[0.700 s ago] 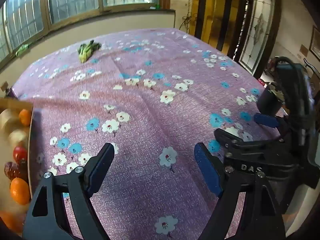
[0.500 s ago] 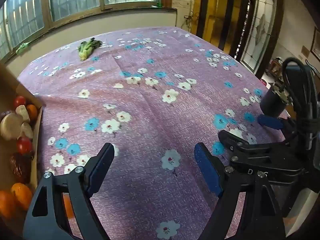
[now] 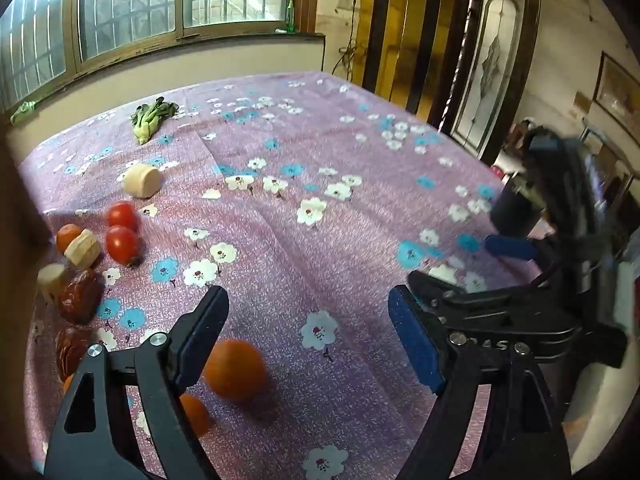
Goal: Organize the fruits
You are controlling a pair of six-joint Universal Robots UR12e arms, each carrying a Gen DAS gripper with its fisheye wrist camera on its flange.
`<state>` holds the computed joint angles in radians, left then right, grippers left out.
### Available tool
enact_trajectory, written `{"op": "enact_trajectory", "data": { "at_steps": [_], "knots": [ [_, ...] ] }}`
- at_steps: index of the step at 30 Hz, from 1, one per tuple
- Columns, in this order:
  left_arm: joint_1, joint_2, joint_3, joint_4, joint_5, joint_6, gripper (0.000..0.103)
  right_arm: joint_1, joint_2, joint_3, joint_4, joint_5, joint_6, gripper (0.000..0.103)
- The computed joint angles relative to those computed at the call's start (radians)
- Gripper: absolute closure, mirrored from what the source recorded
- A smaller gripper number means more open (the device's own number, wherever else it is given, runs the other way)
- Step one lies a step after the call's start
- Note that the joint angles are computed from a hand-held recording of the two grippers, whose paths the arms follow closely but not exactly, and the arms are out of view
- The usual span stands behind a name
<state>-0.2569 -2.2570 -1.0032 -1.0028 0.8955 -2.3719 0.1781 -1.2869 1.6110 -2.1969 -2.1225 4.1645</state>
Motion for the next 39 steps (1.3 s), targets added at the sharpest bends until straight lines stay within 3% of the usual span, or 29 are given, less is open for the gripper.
{"op": "enact_trajectory", "data": {
  "at_steps": [4, 7, 10, 18, 22, 26, 27, 29, 31, 34, 37, 39],
  "knots": [
    [0.017, -0.007, 0.021, -0.034, -0.025, 0.002, 0.021, 0.000, 0.000, 0.000, 0.000, -0.001, 0.000, 0.000],
    [0.028, -0.009, 0.034, -0.028, -0.020, -0.042, 0.021, 0.000, 0.000, 0.000, 0.000, -0.001, 0.000, 0.000],
    [0.043, 0.004, 0.016, 0.035, -0.006, -0.117, 0.021, 0.000, 0.000, 0.000, 0.000, -0.001, 0.000, 0.000],
    [0.051, 0.031, -0.039, 0.211, 0.170, -0.281, 0.021, 0.000, 0.000, 0.000, 0.000, -0.001, 0.001, 0.000],
    [0.042, 0.051, -0.079, 0.276, 0.263, -0.295, 0.021, 0.001, 0.000, 0.000, 0.000, -0.001, 0.001, 0.000],
    [0.051, 0.062, -0.096, 0.301, 0.296, -0.303, 0.021, 0.001, 0.001, -0.003, 0.003, -0.003, 0.009, 0.000],
    [0.051, 0.064, -0.098, 0.300, 0.301, -0.301, 0.021, -0.002, -0.001, 0.006, -0.029, 0.017, -0.021, 0.000],
    [0.052, 0.069, -0.105, 0.305, 0.317, -0.297, 0.021, -0.003, -0.023, 0.057, -0.207, 0.063, -0.070, 0.005],
    [0.053, 0.072, -0.108, 0.304, 0.322, -0.299, 0.021, -0.001, -0.050, 0.114, -0.417, 0.087, 0.031, 0.004],
    [0.056, 0.077, -0.114, 0.314, 0.322, -0.305, 0.021, -0.015, -0.046, 0.172, -0.731, 0.210, 0.111, 0.004],
    [0.058, 0.088, -0.126, 0.322, 0.319, -0.302, 0.021, -0.037, -0.019, 0.176, -0.900, 0.361, 0.118, 0.003],
    [0.060, 0.093, -0.133, 0.331, 0.324, -0.303, 0.021, -0.041, -0.010, 0.148, -0.891, 0.424, 0.096, 0.003]
  ]
}}
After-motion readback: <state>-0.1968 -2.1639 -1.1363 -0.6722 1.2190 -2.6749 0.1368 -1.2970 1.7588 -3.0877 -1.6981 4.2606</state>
